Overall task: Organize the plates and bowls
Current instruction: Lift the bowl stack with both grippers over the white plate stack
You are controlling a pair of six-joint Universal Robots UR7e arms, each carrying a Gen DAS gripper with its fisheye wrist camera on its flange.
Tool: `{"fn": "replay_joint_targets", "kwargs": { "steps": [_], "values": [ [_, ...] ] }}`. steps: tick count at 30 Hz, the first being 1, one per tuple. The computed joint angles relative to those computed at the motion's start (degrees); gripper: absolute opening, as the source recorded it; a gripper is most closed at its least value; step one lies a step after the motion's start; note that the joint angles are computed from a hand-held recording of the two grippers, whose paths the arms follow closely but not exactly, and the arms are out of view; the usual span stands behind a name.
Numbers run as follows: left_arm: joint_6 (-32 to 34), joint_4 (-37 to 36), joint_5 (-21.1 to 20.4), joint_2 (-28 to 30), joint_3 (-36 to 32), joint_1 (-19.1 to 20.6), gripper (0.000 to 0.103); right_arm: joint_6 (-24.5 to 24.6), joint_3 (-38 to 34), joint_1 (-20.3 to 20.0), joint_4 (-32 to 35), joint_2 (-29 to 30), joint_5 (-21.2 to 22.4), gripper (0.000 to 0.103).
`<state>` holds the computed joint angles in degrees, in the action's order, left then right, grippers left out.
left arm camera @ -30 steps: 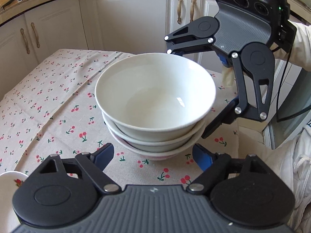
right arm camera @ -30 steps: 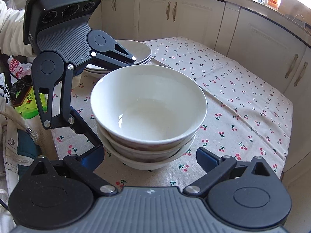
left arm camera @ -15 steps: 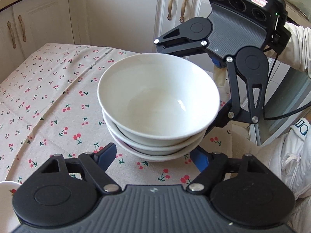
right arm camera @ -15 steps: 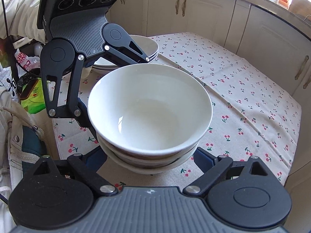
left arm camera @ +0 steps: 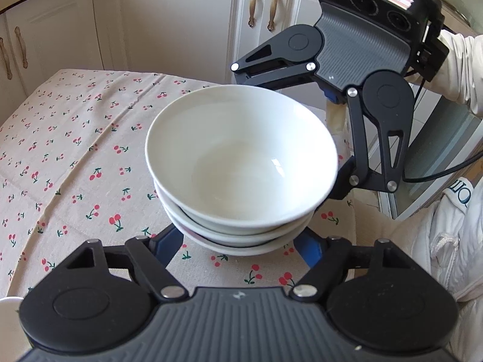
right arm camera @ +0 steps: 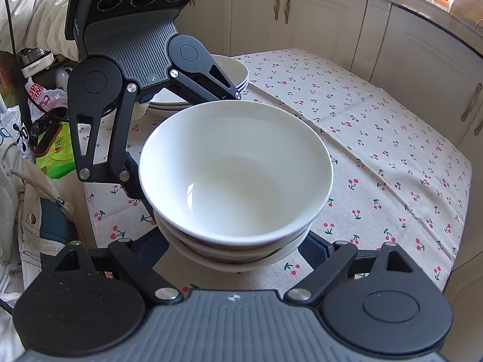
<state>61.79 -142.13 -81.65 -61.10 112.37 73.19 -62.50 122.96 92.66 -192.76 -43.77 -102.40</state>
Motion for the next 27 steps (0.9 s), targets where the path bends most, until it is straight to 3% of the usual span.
{"fn": "replay_joint_targets", "kwargs": {
  "steps": [17, 27],
  "values": [
    [-0.75, 0.0, 1.14, -0.32, 0.41, -0.67, 0.078, 0.98, -0.16, 0.46, 0.48, -0.2, -0.94, 0.094],
    [-1.81, -0.81, 0.4, -3.85, 2.29, -1.01, 0.078, 0.69, -0.65, 2.55, 1.75, -1.09, -1.83, 0.094]
  ]
}}
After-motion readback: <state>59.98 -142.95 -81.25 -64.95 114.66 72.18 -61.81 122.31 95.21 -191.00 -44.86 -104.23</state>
